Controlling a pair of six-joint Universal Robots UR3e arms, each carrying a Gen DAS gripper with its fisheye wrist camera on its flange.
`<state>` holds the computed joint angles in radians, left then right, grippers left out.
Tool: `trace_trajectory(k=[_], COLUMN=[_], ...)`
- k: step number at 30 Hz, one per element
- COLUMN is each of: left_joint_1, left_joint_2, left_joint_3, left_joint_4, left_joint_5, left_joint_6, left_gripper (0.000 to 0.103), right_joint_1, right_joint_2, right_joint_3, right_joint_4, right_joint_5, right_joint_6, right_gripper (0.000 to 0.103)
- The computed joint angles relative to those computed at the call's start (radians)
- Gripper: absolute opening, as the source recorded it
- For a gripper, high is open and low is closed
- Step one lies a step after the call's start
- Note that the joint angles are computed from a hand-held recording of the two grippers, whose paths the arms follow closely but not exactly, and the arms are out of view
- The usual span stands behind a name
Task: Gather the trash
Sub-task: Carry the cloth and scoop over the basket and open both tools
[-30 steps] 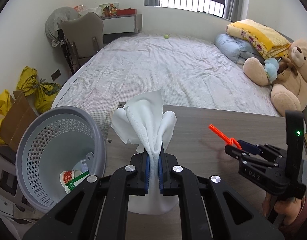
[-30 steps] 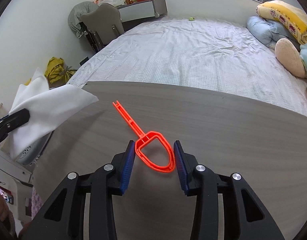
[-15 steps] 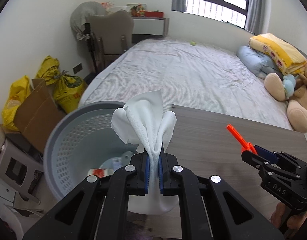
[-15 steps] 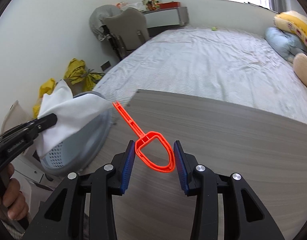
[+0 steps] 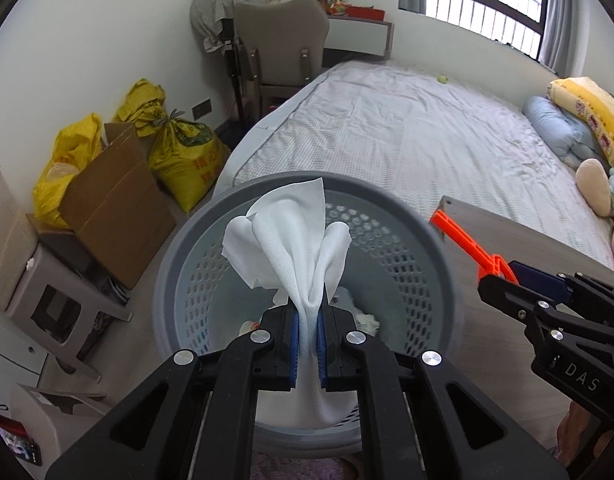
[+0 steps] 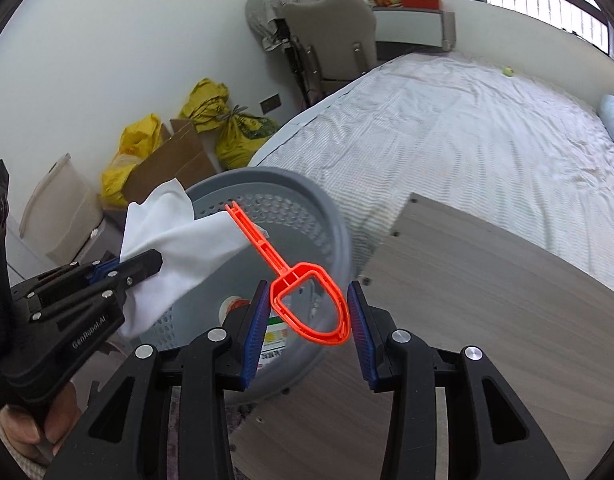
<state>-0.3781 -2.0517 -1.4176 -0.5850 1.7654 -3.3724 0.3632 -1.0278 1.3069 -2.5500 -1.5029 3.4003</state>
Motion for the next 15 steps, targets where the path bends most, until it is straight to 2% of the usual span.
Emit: trace_trajectory(k=[6,10,12,13,15], left_joint_1=[0.033,0.045,0.049,0.053,0.057], left_joint_2=[0.024,0.036,0.037,0.041,0.043], left_joint_3=[-0.052,-0.073,-0.073,-0.079,-0.078], left_joint_4=[0.014,0.02,0.018,0.022,0.015], left_joint_5=[0.004,0.003,-0.002,-0.01,-0.013], left_joint_6=[-0.005,-0.005,-0.007,-0.008,-0.01], left_gripper=[0.008,0.008,0.012,0.012,0.015], right_joint_1=[0.037,0.037,0.038,0.041,0.04], right_joint_2=[0.139,0.186,0.192,0.197,0.188], right_joint_3=[-0.217,-0.292,-0.298,-0.307,-0.291], right_joint_4=[0.101,0.138,0.127,0.128,0.113], right_joint_5=[-0.004,0.004,0.003,0.0,-0.009], right_joint_6=[-0.009,-0.016,-0.016,-0.016,-0.015], right_gripper=[0.038,0.038,0.039,0.04,0.054])
